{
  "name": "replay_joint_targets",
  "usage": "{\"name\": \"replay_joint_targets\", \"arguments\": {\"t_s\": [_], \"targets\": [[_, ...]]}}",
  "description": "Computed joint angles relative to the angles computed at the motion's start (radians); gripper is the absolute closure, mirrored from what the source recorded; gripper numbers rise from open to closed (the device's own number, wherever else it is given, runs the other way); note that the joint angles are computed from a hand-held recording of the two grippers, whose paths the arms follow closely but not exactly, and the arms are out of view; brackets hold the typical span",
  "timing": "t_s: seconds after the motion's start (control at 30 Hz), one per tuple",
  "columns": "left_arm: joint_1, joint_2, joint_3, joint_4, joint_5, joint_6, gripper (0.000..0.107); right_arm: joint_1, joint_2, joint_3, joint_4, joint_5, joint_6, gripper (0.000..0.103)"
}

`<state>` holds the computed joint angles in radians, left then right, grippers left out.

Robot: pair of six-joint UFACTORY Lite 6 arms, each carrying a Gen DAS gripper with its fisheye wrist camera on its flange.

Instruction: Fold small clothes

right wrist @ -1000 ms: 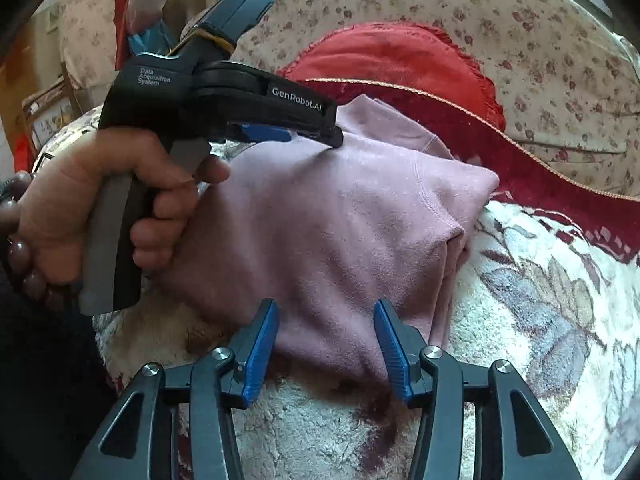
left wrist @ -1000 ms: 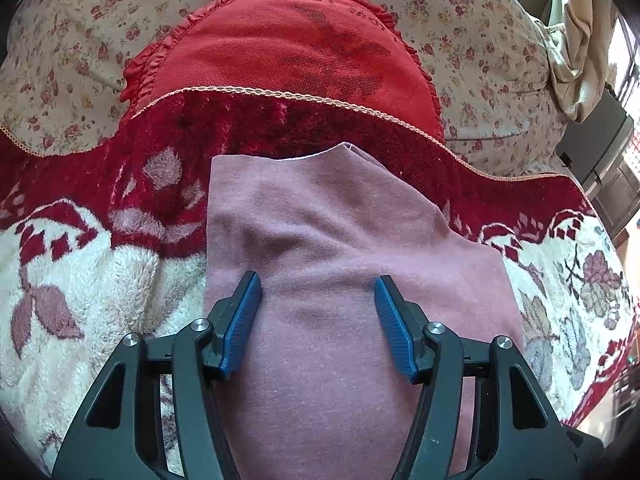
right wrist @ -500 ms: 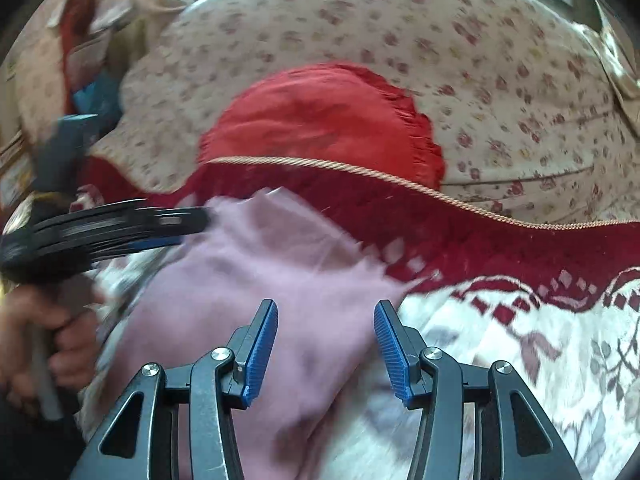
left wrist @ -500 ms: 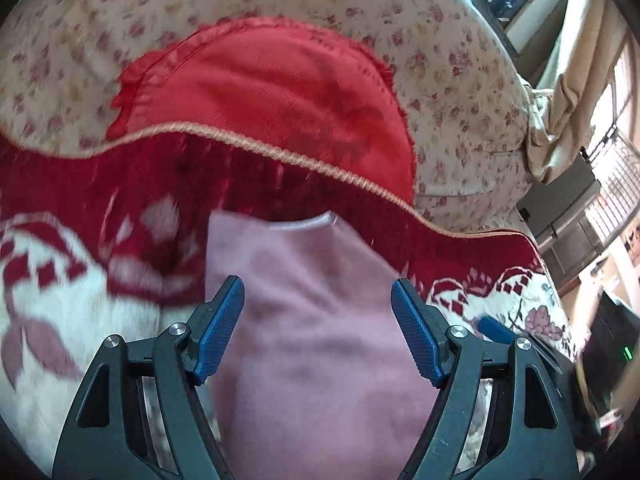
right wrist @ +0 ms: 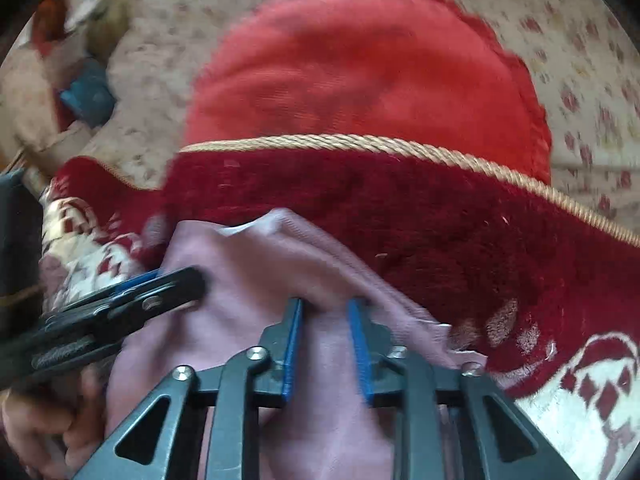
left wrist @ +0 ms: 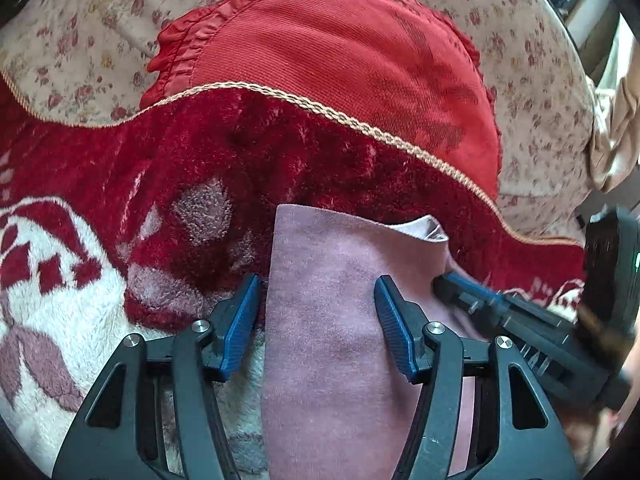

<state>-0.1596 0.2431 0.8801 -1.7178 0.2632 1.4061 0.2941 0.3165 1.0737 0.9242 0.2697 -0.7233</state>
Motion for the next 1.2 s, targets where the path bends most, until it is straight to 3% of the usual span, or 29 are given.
{"name": "replay_joint_targets", "arguments": {"t_s": [0.07, 0.17, 0.3, 0.37, 0.4, 0.5, 0.53, 0.63, 0.73, 0.83, 0.93, 1.07, 1.13, 1.2], "targets": [[-0.022, -0.002, -0.010, -0.066, -0.031, 0.065, 0.047, -0.020, 0.012, 0.001, 0.081, 0.000, -0.075, 0.102], [-0.025, 0.006, -0.011, -0.122, -0.027, 0.126, 0.045, -0.018, 0.005, -0.009, 0.102, -0.006, -0.080, 0.102], [-0.022, 0.009, -0.017, -0.176, -0.015, 0.189, 0.044, -0.045, -0.142, -0.131, 0.233, -0.037, -0.201, 0.101], [-0.019, 0.011, -0.016, -0.174, -0.008, 0.185, 0.044, -0.099, -0.245, -0.197, 0.260, 0.030, -0.252, 0.098], [-0.017, 0.010, -0.016, -0.169, -0.008, 0.181, 0.044, -0.134, -0.305, -0.241, 0.297, 0.120, -0.321, 0.098], [-0.013, -0.004, -0.033, -0.175, -0.008, 0.194, 0.043, -0.134, -0.353, -0.299, 0.260, 0.321, -0.409, 0.098], [-0.013, -0.005, -0.034, -0.176, -0.008, 0.194, 0.043, -0.124, -0.349, -0.313, 0.238, 0.343, -0.435, 0.098], [-0.021, -0.007, -0.036, -0.184, -0.010, 0.202, 0.040, -0.212, -0.341, -0.365, 0.287, 0.318, -0.497, 0.103], [-0.021, -0.007, -0.037, -0.187, -0.008, 0.205, 0.040, -0.349, -0.327, -0.375, 0.229, 0.205, -0.376, 0.103], [-0.023, -0.006, -0.036, -0.190, -0.010, 0.207, 0.040, -0.412, -0.373, -0.397, 0.192, 0.234, -0.353, 0.102], [-0.024, -0.009, -0.038, -0.191, -0.012, 0.208, 0.040, -0.411, -0.539, -0.462, 0.203, 0.322, -0.396, 0.101], [-0.023, -0.009, -0.039, -0.189, -0.012, 0.207, 0.039, -0.362, -0.711, -0.544, 0.204, 0.555, -0.451, 0.101], [-0.022, -0.011, -0.041, -0.191, -0.009, 0.208, 0.039, -0.273, -0.751, -0.598, 0.147, 0.557, -0.429, 0.101], [-0.023, -0.014, -0.044, -0.193, -0.006, 0.210, 0.038, -0.314, -0.712, -0.631, 0.056, 0.507, -0.382, 0.103]]}}
